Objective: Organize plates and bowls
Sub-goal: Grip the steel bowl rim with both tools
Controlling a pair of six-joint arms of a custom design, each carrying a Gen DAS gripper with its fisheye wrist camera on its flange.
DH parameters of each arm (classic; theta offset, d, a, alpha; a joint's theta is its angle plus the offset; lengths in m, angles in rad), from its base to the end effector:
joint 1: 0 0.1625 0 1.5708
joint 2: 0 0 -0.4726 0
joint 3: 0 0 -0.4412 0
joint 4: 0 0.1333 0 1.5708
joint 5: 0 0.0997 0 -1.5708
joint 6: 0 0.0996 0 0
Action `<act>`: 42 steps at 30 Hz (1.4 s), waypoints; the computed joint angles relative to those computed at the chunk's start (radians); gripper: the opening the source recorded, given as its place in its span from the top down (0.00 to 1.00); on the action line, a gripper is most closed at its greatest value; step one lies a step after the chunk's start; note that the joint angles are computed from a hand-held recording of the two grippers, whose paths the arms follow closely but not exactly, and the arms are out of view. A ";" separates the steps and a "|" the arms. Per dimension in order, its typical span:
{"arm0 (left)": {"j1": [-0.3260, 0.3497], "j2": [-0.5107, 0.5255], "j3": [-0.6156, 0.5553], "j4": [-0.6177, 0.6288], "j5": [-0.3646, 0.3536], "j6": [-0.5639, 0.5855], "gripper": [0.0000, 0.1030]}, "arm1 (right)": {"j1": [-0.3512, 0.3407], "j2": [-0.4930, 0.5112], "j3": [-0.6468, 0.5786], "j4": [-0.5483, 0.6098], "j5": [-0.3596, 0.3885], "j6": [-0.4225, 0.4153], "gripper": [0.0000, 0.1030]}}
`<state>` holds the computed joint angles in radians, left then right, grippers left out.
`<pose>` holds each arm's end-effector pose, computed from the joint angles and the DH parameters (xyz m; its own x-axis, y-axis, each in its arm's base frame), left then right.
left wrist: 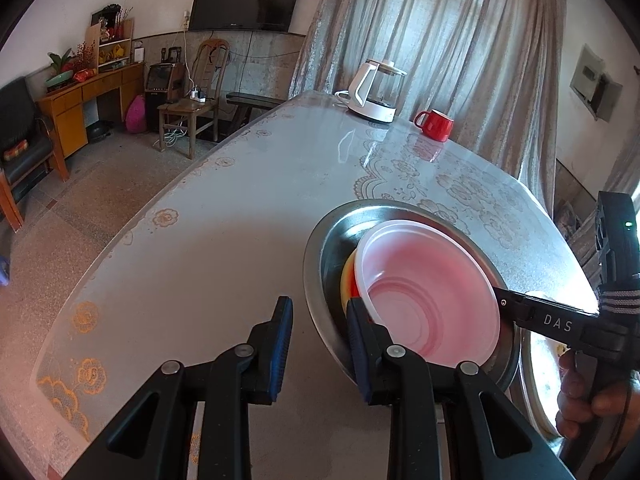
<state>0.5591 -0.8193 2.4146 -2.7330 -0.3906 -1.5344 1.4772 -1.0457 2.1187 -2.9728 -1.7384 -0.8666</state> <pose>-0.2080 -0.3960 -0.0095 -0.7643 -0.4619 -0.4499 0.1549 0.5458 -0.8235 0.0626 -0.5821 0.1231 -0.6997 -0.6237 0.3485 -0.6871 0.7211 -0.0889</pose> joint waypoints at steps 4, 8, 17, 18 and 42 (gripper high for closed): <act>0.010 0.024 0.008 -0.125 0.004 0.081 0.81 | 0.005 0.006 0.004 -0.023 -0.010 -0.013 0.77; 0.021 0.048 0.020 -0.267 -0.002 0.151 0.81 | 0.012 0.010 0.003 -0.020 -0.018 -0.041 0.84; 0.031 0.060 0.035 -0.425 -0.035 0.272 0.80 | 0.019 0.013 0.006 -0.034 -0.032 -0.053 0.84; 0.031 0.065 0.042 -0.466 -0.041 0.285 0.80 | 0.018 0.011 0.006 -0.032 -0.031 -0.054 0.84; -0.004 0.170 0.082 -0.812 -0.065 0.378 0.81 | -0.008 -0.023 0.025 -0.010 0.032 -0.042 0.83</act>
<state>0.5555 -0.6497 2.4969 -3.5448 -0.4551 -1.1566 1.4689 -1.0691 2.1435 -2.9823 -1.7062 -0.9088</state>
